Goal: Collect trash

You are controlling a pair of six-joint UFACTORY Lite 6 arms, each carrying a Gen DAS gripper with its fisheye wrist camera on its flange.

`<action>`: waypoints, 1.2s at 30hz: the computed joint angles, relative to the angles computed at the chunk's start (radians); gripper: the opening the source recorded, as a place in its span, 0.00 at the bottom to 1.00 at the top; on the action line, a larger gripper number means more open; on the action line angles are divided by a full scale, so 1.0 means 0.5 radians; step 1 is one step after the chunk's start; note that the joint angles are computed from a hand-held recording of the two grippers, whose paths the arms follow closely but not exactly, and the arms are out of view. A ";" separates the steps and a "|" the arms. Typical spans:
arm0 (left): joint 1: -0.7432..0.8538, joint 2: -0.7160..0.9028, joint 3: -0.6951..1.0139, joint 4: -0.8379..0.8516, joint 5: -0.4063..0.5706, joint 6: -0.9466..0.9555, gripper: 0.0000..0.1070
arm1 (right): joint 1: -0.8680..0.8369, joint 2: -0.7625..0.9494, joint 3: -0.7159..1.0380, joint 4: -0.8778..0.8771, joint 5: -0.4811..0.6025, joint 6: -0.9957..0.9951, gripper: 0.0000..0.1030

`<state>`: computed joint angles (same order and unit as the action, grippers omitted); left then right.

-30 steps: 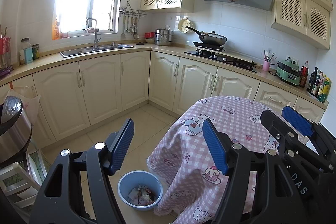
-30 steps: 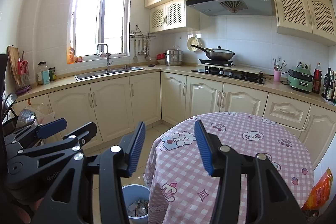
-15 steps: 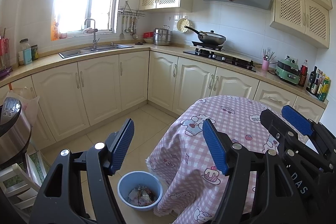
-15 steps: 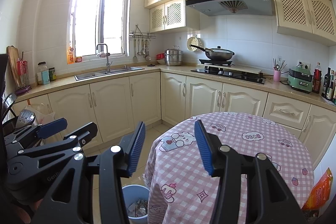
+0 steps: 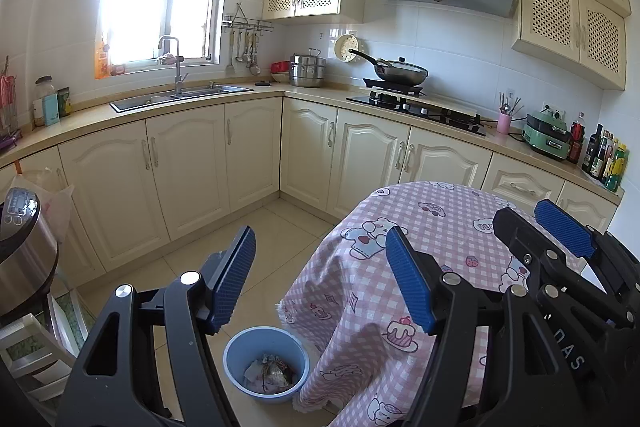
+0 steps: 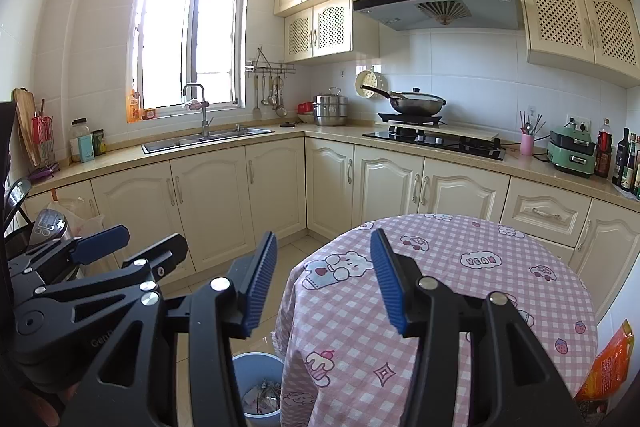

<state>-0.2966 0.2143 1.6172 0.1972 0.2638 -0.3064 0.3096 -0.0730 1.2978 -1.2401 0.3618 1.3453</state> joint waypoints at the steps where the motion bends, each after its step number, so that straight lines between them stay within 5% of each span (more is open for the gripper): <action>1: -0.002 0.001 0.003 -0.002 0.001 0.002 0.61 | 0.001 0.001 0.001 0.000 0.002 0.000 0.47; 36: 0.025 -0.012 -0.028 -0.132 -0.023 0.137 0.61 | -0.013 -0.008 -0.023 -0.021 -0.013 0.027 0.47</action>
<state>-0.2843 0.2084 1.6031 0.1314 0.2525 -0.2381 0.3031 -0.0768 1.2865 -1.2509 0.3552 1.3590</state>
